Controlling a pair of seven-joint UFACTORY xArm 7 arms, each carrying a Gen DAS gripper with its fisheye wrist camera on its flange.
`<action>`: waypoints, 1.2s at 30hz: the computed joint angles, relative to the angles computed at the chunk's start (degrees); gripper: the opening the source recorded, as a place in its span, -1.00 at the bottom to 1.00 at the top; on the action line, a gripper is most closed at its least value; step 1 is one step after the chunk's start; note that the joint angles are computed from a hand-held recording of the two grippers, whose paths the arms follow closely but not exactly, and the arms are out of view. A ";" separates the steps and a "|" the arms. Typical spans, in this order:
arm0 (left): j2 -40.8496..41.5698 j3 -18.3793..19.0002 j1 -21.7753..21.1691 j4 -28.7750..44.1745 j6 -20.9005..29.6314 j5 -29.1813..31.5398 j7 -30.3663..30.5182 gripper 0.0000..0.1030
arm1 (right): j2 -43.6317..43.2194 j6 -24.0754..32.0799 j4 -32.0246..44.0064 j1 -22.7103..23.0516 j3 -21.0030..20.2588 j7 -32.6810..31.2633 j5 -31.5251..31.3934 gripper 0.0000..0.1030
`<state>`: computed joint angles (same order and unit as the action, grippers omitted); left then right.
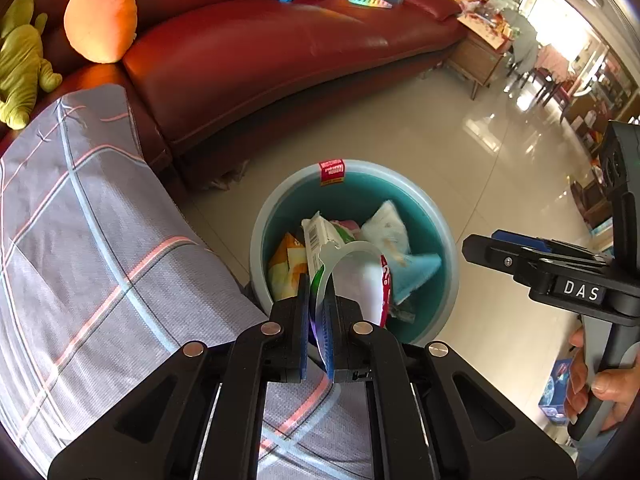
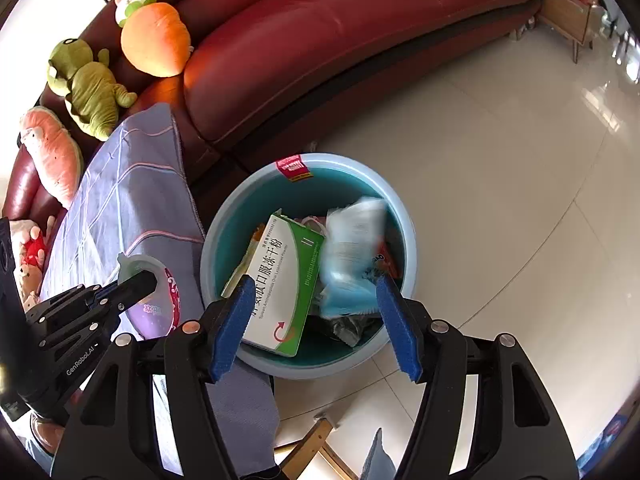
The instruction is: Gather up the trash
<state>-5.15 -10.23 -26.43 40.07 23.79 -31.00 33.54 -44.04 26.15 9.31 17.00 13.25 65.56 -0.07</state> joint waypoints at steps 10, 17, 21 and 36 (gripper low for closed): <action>2.19 -1.27 -0.40 1.52 0.27 -0.26 -0.10 -0.87 | -4.48 6.98 -0.19 0.10 0.37 0.88 -0.67 0.48; 3.51 -2.31 -1.03 2.31 0.01 -0.65 -0.02 -0.87 | -6.71 10.69 -0.62 0.66 -0.38 0.63 0.20 0.65; 3.86 -2.67 -1.11 2.32 0.10 -0.98 0.19 -0.87 | -7.62 12.18 -0.54 0.38 0.20 1.35 0.06 0.65; -0.32 -1.47 -2.05 -1.30 -4.00 -0.45 -1.04 0.80 | -9.45 15.17 -0.24 1.17 1.13 3.61 0.03 0.65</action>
<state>-5.47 -11.70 -28.48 38.77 19.79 -31.45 32.50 -53.49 41.32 9.07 18.16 14.38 69.16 -0.04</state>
